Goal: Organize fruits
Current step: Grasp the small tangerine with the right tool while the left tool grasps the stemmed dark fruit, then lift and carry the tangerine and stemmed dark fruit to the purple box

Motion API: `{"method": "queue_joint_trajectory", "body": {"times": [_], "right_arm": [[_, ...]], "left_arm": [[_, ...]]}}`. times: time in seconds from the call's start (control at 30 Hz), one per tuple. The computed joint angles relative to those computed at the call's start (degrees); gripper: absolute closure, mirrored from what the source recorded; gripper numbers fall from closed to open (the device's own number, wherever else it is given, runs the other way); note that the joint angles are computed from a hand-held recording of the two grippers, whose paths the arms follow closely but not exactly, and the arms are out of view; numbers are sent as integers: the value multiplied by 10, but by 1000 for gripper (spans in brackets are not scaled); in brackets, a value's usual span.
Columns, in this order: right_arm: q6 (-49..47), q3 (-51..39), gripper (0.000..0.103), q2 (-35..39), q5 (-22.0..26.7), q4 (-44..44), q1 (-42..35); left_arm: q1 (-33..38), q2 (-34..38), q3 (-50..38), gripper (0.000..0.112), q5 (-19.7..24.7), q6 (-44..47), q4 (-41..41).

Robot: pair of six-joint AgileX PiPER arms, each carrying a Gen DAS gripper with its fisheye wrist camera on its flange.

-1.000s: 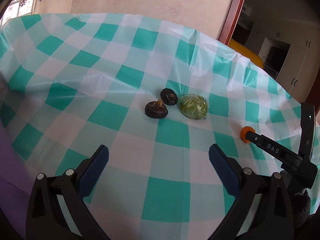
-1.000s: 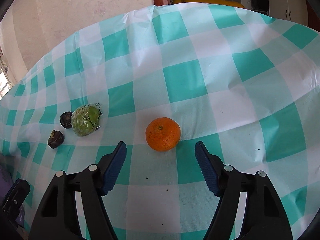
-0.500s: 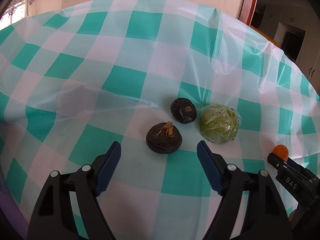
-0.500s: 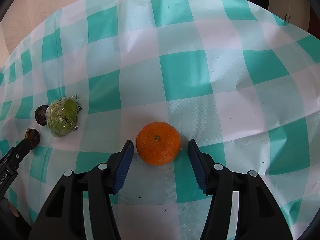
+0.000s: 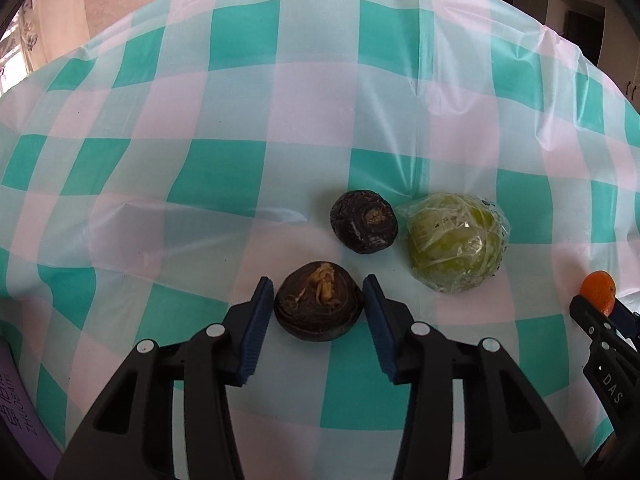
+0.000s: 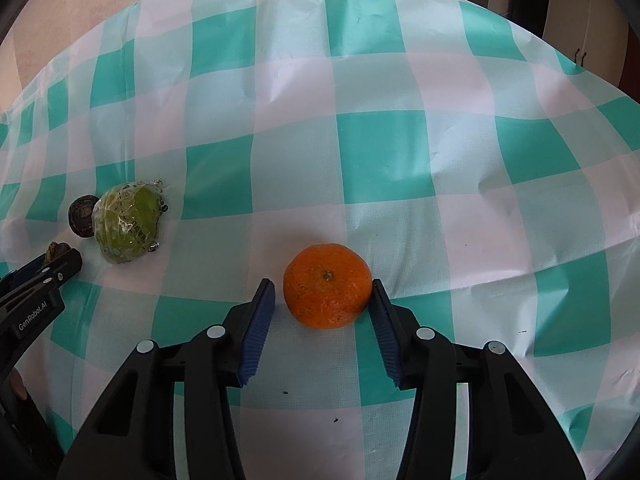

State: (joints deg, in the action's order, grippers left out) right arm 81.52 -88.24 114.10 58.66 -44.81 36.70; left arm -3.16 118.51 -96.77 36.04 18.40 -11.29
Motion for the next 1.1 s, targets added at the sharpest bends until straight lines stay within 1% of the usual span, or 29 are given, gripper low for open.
{"method": "queue_joint_trajectory", "body": {"times": [0.03,0.13,0.27,0.4,0.5,0.6,0.63,0.77,0.8,0.83,0.87,0.93,0.97,1.0,1.03,1.07,1.1], "right_arm": [[-3,-3,62,2,-1,0,1],[-1,-8,62,4,-4,2,4],[30,15,63,-12,-28,-1,2],[62,48,63,-33,-62,-8,-4],[99,99,63,-65,-121,-24,-16],[175,161,63,-100,-190,-60,-28],[195,175,63,-107,-205,-71,-30],[260,212,63,-126,-252,-132,-27],[265,215,63,-129,-259,-139,-28],[265,228,63,-134,-281,-144,-41],[271,234,63,-135,-291,-149,-42],[276,255,63,-146,-318,-160,-54],[275,272,63,-159,-328,-162,-59],[277,284,63,-171,-326,-163,-53],[289,286,63,-174,-320,-172,-42],[303,289,63,-175,-318,-183,-34],[319,295,63,-177,-315,-196,-23]], "left_arm": [[1,0,-1,70,1,2,-5],[18,-1,-1,70,10,30,-58],[67,3,-3,71,34,102,-197],[76,-10,17,71,32,157,-256],[83,-13,20,71,39,172,-279],[102,-17,27,71,53,205,-304],[105,-20,40,71,55,219,-318],[132,10,2,71,110,191,-336],[139,15,-3,71,121,182,-340],[145,19,-6,71,128,178,-347],[150,16,0,71,130,180,-352],[156,-3,51,71,111,218,-374],[156,-12,64,71,108,227,-374],[148,-17,89,71,89,249,-385],[148,-28,103,71,84,261,-388],[126,-41,136,71,57,279,-407],[125,-53,157,71,49,302,-422]]}}
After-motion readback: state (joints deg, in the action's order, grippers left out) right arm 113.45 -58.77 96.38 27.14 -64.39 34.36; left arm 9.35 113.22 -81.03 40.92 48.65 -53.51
